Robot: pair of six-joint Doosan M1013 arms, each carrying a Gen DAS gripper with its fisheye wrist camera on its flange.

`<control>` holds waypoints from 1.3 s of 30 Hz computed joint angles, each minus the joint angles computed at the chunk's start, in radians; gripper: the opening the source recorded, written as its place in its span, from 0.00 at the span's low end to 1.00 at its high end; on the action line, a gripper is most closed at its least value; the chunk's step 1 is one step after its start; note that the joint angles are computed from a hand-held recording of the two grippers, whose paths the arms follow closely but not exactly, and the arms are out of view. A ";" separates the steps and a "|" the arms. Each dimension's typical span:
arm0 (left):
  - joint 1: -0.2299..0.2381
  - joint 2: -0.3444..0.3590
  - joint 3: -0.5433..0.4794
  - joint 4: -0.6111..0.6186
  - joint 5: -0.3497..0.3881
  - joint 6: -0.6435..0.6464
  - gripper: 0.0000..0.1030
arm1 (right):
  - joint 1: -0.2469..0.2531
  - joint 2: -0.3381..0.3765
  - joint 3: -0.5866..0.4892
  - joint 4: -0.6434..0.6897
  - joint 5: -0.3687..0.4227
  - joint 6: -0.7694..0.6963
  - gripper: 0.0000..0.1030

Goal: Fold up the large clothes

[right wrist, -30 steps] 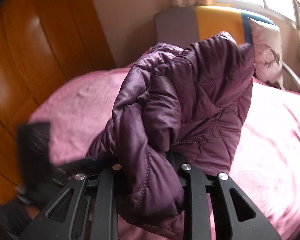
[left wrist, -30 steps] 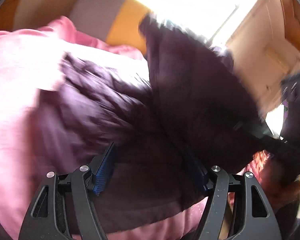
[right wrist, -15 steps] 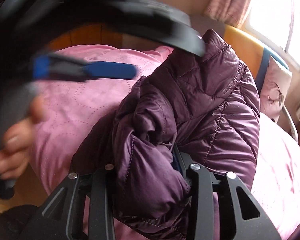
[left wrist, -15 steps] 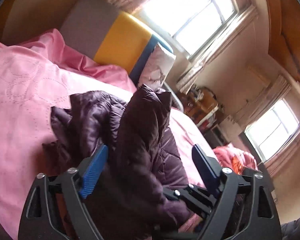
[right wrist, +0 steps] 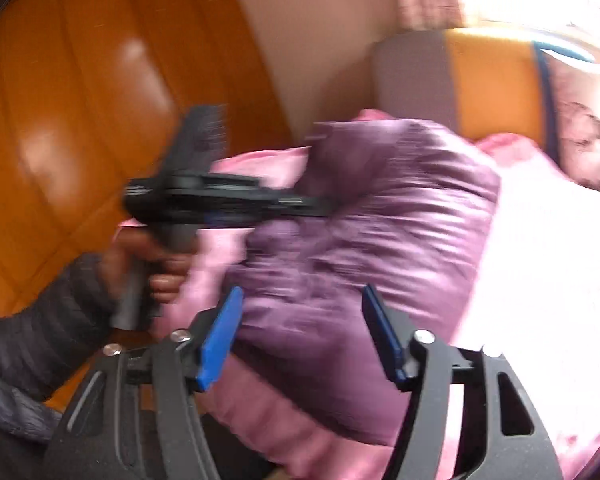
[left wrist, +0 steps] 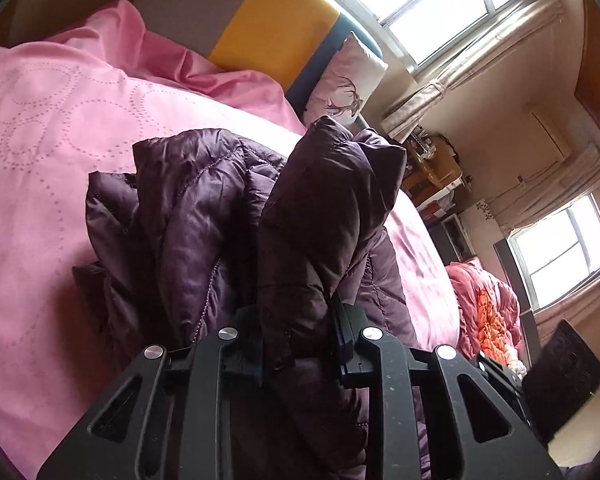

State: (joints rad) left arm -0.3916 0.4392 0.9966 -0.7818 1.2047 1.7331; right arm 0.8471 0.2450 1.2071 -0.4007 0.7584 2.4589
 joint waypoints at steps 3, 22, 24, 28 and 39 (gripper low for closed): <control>0.004 0.006 -0.022 0.023 0.016 -0.024 0.21 | -0.013 0.001 0.012 -0.006 0.049 0.017 0.47; 0.004 -0.087 0.162 0.353 -0.135 -0.226 0.42 | -0.014 0.099 -0.089 0.128 0.183 -0.280 0.49; 0.002 -0.097 0.171 0.375 -0.151 -0.235 0.52 | -0.041 0.072 -0.074 0.163 0.144 -0.291 0.51; 0.005 -0.112 0.197 0.389 -0.178 -0.258 0.72 | -0.076 0.065 -0.111 0.051 0.106 -0.171 0.65; 0.031 -0.126 0.246 0.301 -0.208 -0.163 0.72 | -0.164 0.454 -0.749 0.148 0.549 -0.279 0.69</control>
State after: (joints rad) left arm -0.3608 0.3129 1.2423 -0.4805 0.9964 1.5696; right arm 0.6828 0.6985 0.4579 -0.2529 1.3078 2.1795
